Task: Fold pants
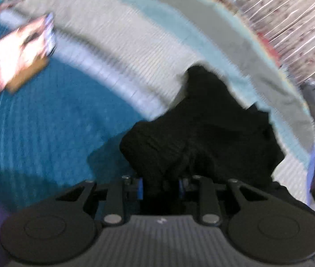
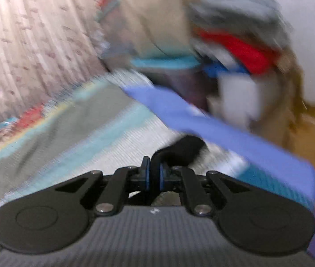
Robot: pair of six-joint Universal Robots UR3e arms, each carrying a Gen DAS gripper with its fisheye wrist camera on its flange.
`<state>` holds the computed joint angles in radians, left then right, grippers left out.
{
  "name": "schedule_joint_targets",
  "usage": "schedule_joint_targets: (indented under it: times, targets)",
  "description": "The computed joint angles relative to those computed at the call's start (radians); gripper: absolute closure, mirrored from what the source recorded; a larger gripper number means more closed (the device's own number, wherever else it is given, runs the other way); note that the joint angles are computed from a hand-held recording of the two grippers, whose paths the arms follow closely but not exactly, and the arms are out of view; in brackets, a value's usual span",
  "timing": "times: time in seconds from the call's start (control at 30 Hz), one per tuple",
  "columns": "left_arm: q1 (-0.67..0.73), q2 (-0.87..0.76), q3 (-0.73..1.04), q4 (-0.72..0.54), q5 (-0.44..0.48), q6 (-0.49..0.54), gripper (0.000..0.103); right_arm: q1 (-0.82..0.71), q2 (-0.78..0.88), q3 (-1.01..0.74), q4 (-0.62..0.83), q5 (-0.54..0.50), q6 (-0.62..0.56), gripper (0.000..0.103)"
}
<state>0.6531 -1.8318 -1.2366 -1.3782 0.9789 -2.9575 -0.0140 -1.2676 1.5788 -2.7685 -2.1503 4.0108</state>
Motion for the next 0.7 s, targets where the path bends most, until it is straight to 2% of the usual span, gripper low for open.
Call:
schedule_joint_targets:
  times: [0.1, 0.13, 0.17, 0.23, 0.33, 0.4, 0.47, 0.53, 0.57, 0.6, 0.7]
  targets:
    - [0.005, 0.085, -0.159, 0.051, 0.057, 0.025, 0.076, 0.028, -0.017, 0.117, 0.040, -0.006, 0.118, 0.088]
    - [0.000, 0.107, -0.193, 0.069, 0.080, 0.034, 0.071, 0.049, -0.018, 0.142, 0.071, -0.025, 0.157, 0.085]
    - [-0.003, 0.113, -0.204, 0.077, 0.091, 0.049, 0.067, 0.062, -0.014, 0.145, 0.106, -0.023, 0.191, 0.068]
    - [0.010, 0.137, -0.208, 0.066, 0.071, 0.079, 0.065, 0.087, -0.020, 0.179, 0.106, -0.047, 0.259, 0.051]
    - [0.070, 0.165, -0.192, 0.034, -0.014, 0.120, 0.054, 0.131, -0.025, 0.176, 0.183, -0.133, 0.365, 0.051]
    - [0.112, 0.156, -0.150, -0.002, -0.085, 0.150, 0.052, 0.145, -0.033, 0.170, 0.215, -0.207, 0.403, 0.051]
    - [0.147, 0.159, -0.128, -0.028, -0.154, 0.177, 0.047, 0.170, -0.019, 0.136, 0.179, -0.265, 0.373, 0.051]
    - [0.157, 0.169, -0.111, 0.003, -0.178, 0.163, 0.045, 0.186, 0.026, 0.071, 0.112, -0.280, 0.274, 0.051]
    - [0.163, 0.171, -0.111, 0.033, -0.194, 0.155, 0.044, 0.186, 0.065, 0.030, 0.023, -0.252, 0.167, 0.051]
    - [0.173, 0.173, -0.112, 0.058, -0.220, 0.146, 0.043, 0.181, 0.070, 0.030, -0.024, -0.230, 0.121, 0.051]
    - [0.173, 0.151, -0.105, 0.163, -0.254, 0.082, 0.034, 0.145, 0.183, -0.137, -0.115, -0.027, -0.049, 0.050]
